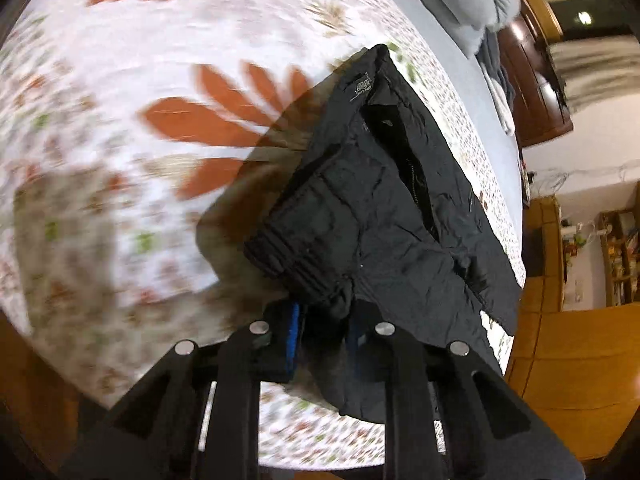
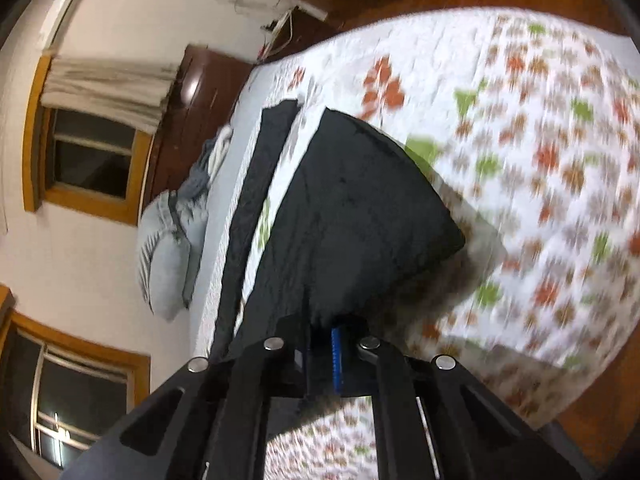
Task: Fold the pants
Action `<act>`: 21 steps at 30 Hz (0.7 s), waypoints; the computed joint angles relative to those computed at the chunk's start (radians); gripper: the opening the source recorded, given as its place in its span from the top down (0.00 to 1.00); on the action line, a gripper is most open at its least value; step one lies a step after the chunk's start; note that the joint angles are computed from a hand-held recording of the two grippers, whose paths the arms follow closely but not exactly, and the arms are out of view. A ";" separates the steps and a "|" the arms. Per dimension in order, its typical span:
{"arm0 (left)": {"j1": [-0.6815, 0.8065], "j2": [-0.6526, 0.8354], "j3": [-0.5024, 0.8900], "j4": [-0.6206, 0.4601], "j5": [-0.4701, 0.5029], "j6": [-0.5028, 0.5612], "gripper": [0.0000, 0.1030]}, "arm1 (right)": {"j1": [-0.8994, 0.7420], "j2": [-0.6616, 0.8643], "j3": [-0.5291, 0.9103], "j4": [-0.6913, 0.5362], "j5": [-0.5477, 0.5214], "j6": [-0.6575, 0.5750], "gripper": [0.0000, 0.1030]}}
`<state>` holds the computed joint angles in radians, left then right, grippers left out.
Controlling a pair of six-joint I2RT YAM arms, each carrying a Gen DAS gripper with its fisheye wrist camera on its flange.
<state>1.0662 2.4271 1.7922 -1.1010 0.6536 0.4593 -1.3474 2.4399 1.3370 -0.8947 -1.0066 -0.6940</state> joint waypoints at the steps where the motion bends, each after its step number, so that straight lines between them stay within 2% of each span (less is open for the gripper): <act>1: 0.018 0.019 0.030 -0.019 -0.003 0.010 0.84 | 0.001 -0.008 -0.026 -0.004 0.019 -0.025 0.93; 5: 0.091 0.133 0.180 -0.102 -0.034 0.042 0.83 | 0.011 -0.032 -0.120 0.017 0.072 -0.101 0.93; 7: 0.098 0.160 0.196 -0.101 -0.030 0.064 0.79 | 0.035 -0.041 -0.165 0.098 0.107 -0.061 0.92; 8: 0.097 0.160 0.190 -0.088 -0.030 0.070 0.74 | 0.046 -0.046 -0.182 0.147 0.130 -0.031 0.87; 10: 0.097 0.163 0.183 -0.077 -0.016 0.086 0.71 | 0.057 -0.042 -0.181 0.154 0.145 -0.026 0.85; 11: 0.100 0.169 0.194 -0.096 0.000 0.103 0.65 | 0.058 -0.042 -0.174 0.139 0.147 -0.028 0.80; 13: 0.103 0.170 0.214 -0.138 0.015 0.125 0.45 | 0.051 -0.061 -0.150 0.080 0.161 -0.054 0.65; 14: 0.110 0.151 0.208 -0.139 0.014 0.135 0.24 | 0.040 -0.067 -0.128 0.053 0.168 -0.068 0.54; 15: 0.118 0.109 0.173 -0.101 0.000 0.140 0.14 | 0.025 -0.098 -0.121 0.044 0.184 -0.068 0.41; 17: 0.131 0.038 0.131 -0.036 -0.025 0.170 0.13 | -0.016 -0.156 -0.108 0.060 0.223 -0.045 0.32; 18: 0.133 0.026 0.148 -0.039 -0.028 0.188 0.12 | -0.029 -0.186 -0.108 0.073 0.238 -0.031 0.32; 21: 0.110 0.042 0.296 -0.102 -0.039 0.191 0.11 | -0.046 -0.314 -0.123 0.127 0.275 -0.016 0.30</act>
<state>1.1759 2.4686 2.0886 -1.2027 0.6143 0.6503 -1.3935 2.1257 1.2136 -0.7680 -0.7320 -0.7102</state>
